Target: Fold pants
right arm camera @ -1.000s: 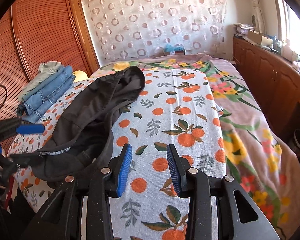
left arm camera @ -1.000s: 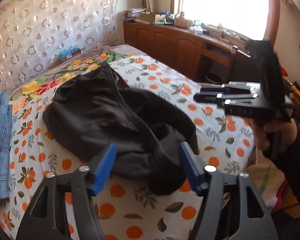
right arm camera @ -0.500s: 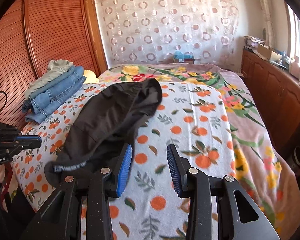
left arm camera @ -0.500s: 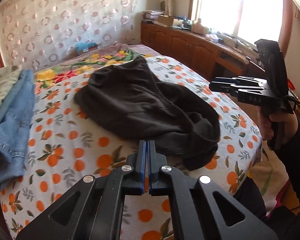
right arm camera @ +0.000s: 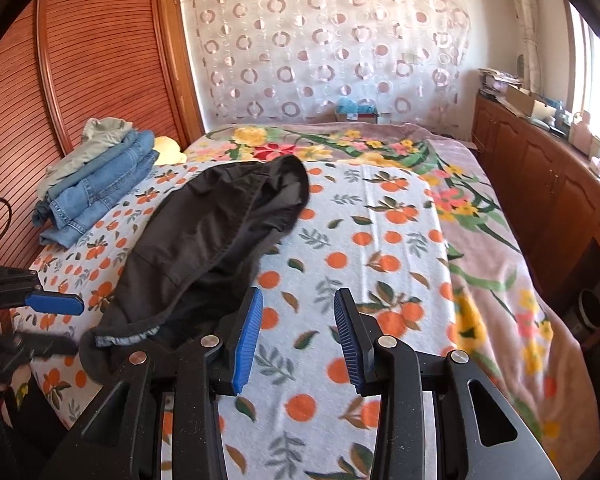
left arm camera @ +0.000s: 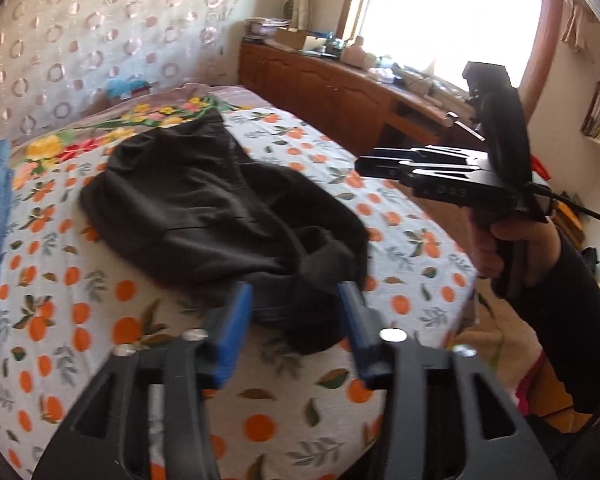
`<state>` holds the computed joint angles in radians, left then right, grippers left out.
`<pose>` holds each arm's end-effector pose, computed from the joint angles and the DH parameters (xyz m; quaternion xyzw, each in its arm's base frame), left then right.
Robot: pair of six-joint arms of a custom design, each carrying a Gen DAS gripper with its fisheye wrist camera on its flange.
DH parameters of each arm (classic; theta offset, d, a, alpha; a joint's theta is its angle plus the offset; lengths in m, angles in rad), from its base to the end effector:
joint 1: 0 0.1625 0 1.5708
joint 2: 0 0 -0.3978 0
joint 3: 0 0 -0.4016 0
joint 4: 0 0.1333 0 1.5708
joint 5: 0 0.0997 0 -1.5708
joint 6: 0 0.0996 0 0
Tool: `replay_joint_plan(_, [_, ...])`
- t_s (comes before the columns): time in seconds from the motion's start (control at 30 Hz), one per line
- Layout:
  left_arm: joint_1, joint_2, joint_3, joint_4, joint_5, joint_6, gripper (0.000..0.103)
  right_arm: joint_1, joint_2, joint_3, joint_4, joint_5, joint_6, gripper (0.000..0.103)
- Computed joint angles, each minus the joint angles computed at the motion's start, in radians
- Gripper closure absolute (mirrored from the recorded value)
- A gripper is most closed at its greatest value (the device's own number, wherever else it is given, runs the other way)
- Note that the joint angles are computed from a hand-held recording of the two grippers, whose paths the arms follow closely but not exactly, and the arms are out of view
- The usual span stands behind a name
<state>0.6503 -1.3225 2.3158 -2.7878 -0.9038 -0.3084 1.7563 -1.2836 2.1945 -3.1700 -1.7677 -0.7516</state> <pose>-0.2255 -0.4164 0.1574 0.2481 0.9064 -0.2737 0.2050 0.2037 -0.4684 0.2146 0.3935 -0.8508 0.2966 0.1826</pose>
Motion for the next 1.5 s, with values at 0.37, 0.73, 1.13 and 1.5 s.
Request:
replay_joint_plan(0.37, [0.012, 0.042, 0.003, -0.050, -0.018, 0.024, 0.093, -0.004, -0.032, 0.026, -0.004, -0.016, -0.005, 0.064])
replay_joint_plan(0.73, [-0.145, -0.328, 0.115, 0.193, 0.256, -0.060, 0.095, 0.023, 0.019, -0.018, 0.019, 0.011, 0.003, 0.064])
replay_joint_plan(1.13, [-0.082, -0.497, 0.133, 0.341, 0.382, -0.105, 0.095, 0.092, 0.186, -0.173, 0.055, 0.023, -0.069, 0.056])
replay_joint_plan(1.5, [0.024, -0.435, 0.128, 0.204, 0.325, -0.027, 0.095, 0.134, 0.409, -0.385, 0.098, -0.105, -0.275, 0.041])
